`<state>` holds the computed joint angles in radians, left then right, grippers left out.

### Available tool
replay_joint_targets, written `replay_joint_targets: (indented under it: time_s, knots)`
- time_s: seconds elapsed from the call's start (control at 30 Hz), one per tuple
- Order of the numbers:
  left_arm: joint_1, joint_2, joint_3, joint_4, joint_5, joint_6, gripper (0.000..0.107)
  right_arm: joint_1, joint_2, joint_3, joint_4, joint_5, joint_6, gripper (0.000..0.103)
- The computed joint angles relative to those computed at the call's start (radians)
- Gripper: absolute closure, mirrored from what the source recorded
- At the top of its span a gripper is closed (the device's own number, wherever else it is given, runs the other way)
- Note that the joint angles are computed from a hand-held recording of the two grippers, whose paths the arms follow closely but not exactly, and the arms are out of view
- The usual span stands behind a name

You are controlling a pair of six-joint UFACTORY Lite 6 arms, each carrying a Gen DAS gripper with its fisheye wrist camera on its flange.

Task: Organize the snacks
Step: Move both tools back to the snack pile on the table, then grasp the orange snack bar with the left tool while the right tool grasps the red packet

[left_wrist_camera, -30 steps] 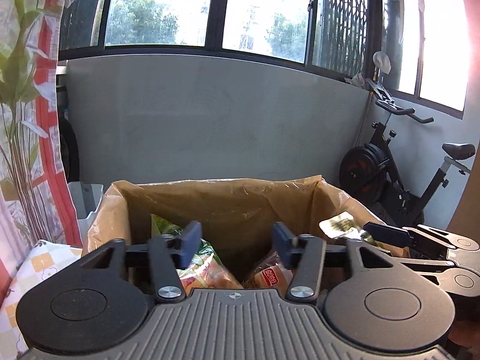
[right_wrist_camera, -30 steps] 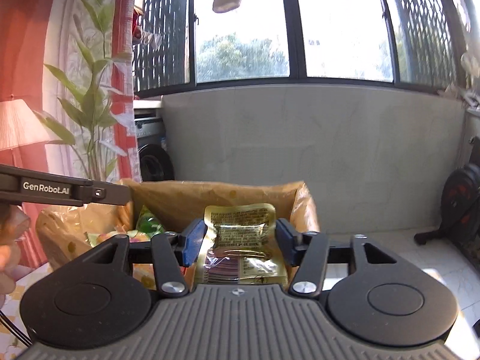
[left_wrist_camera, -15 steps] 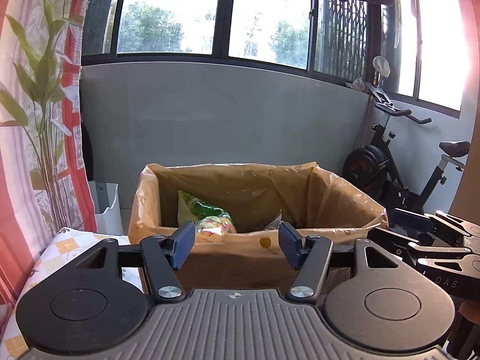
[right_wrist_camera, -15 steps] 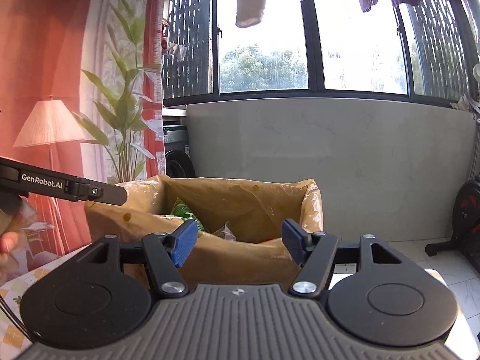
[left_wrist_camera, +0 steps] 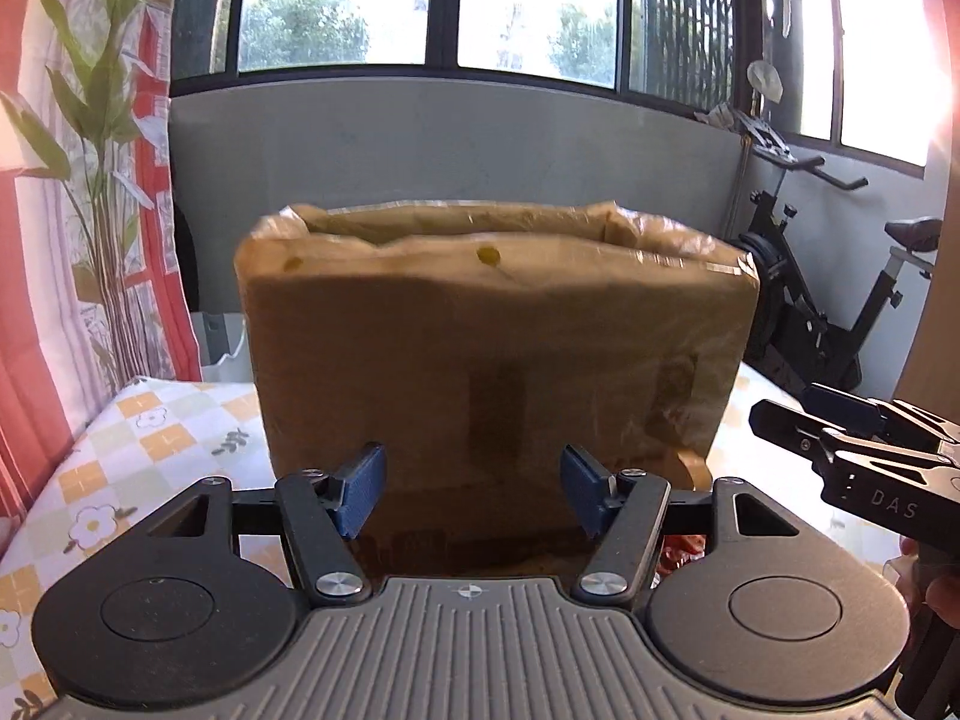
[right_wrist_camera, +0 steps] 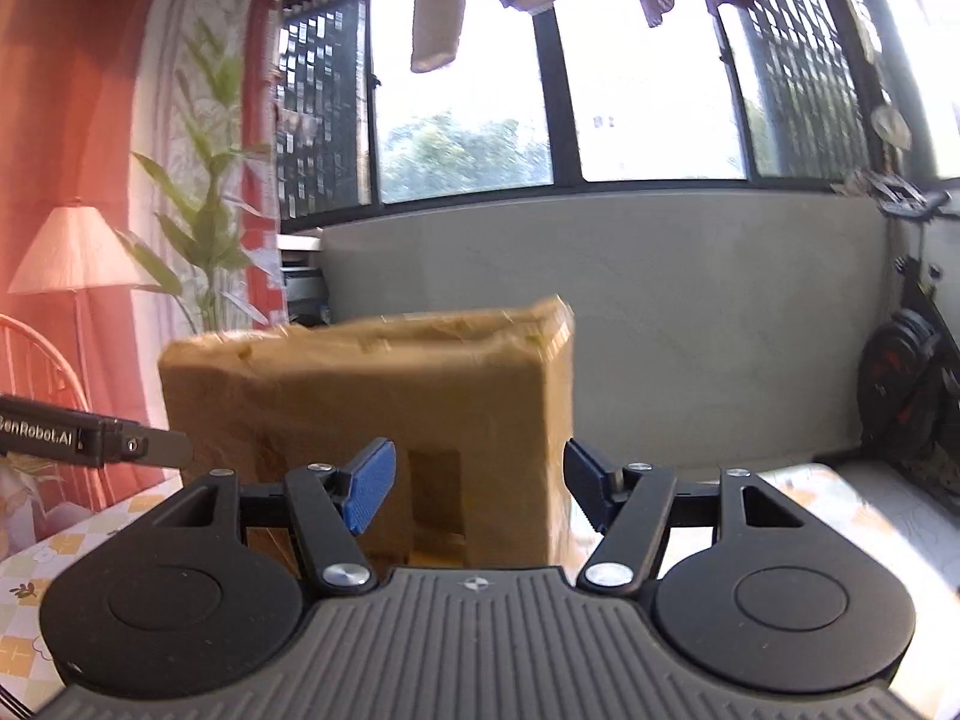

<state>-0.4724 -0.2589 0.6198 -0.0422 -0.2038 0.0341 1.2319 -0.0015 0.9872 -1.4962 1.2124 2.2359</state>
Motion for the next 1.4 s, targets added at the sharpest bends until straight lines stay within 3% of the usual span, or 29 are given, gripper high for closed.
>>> replay_joint_targets:
  time_s: [0.23, 0.5, 0.63, 0.9, 1.1, 1.27, 1.4]
  knots:
    - [-0.010, 0.140, -0.017, 0.064, -0.073, -0.105, 0.040, -0.045, 0.051, -0.078, 0.053, -0.065, 0.051, 0.038]
    - [-0.027, 0.262, -0.004, 0.101, -0.116, -0.153, 0.040, -0.190, 0.016, -0.178, 0.093, -0.292, 0.095, 0.037]
    - [-0.033, 0.297, 0.007, 0.109, -0.116, -0.160, 0.040, -0.175, 0.043, -0.163, 0.099, -0.288, 0.067, 0.038]
    - [-0.039, 0.313, 0.001, 0.129, -0.127, -0.196, 0.040, -0.266, 0.079, -0.110, 0.169, -0.440, -0.065, 0.038]
    - [-0.046, 0.356, 0.014, 0.098, -0.149, -0.174, 0.040, -0.275, 0.142, -0.038, 0.245, -0.482, -0.235, 0.036]
    - [-0.039, 0.369, 0.007, 0.114, -0.161, -0.196, 0.040, -0.248, 0.174, -0.011, 0.247, -0.434, -0.251, 0.038]
    - [-0.033, 0.379, 0.003, 0.140, -0.174, -0.226, 0.041, -0.231, 0.106, -0.094, 0.157, -0.427, -0.104, 0.051]
